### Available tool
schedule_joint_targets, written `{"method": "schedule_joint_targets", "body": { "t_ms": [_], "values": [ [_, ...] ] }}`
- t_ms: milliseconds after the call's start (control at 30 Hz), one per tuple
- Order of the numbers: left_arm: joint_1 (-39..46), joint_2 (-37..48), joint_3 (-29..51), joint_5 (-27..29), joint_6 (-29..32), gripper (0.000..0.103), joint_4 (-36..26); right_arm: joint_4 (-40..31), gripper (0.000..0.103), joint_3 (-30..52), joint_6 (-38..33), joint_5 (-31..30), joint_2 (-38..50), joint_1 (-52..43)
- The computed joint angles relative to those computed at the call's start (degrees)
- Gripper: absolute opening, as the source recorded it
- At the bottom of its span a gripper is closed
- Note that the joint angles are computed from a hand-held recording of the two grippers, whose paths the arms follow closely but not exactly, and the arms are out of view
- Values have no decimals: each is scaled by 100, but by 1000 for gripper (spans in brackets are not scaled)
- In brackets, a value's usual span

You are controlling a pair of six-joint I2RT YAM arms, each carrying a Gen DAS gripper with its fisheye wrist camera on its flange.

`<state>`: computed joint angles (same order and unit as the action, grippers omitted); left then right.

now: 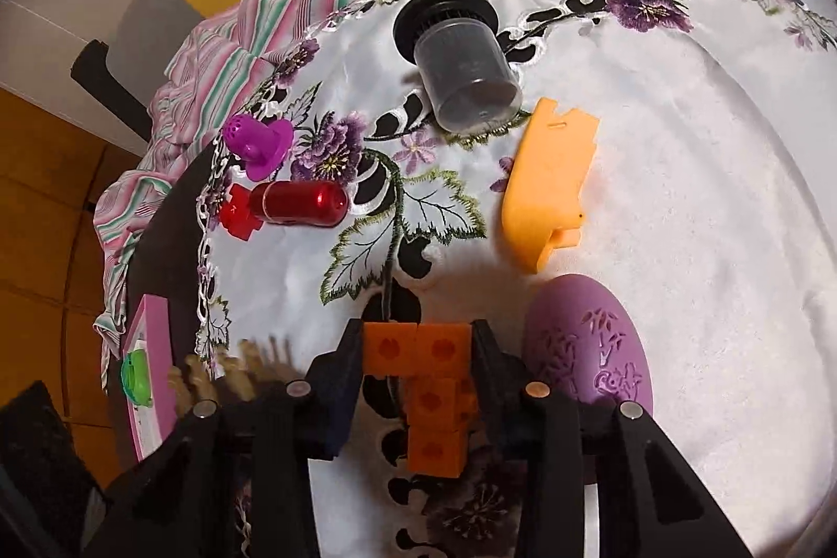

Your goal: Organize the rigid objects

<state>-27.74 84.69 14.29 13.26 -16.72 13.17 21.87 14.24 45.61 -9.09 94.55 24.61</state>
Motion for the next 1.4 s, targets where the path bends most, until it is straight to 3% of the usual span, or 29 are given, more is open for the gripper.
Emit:
{"method": "schedule_joint_targets", "body": {
  "t_ms": [133,267,400,433,500,633,667,800,867,1000,1233,1400],
  "values": [
    [130,-182,139,-38,158,17,-267,-98,40,-21,-110,0,-78,-51],
    [347,-25,40,-109,105,17,-92,-40,42,-43,-52,-12,-46,-48],
    [414,358,-130,-166,-15,17,329,-8,66,-114,135,-77,-157,100],
    [358,471,-136,-240,-30,17,420,-130,68,-77,163,7,-191,183],
    [244,721,-116,-384,-39,17,594,-310,67,39,157,117,-101,261],
    [127,1002,-142,-607,-139,22,947,-793,44,273,157,622,-26,449],
    [124,1035,-138,-603,-154,25,995,-851,43,333,95,747,12,492],
    [23,1151,-53,-715,-91,27,1090,-1152,42,585,-190,1303,89,781],
    [31,1165,-48,-759,-31,18,1110,-985,42,437,-196,1236,-30,650],
    [145,999,-203,-667,1,15,1194,-398,42,19,-117,797,-222,208],
    [378,189,-674,-396,-138,14,1224,-365,42,-46,-27,757,-352,199],
    [399,-618,-945,-295,-203,14,923,-221,42,-162,12,691,-472,144]
  ]
}}
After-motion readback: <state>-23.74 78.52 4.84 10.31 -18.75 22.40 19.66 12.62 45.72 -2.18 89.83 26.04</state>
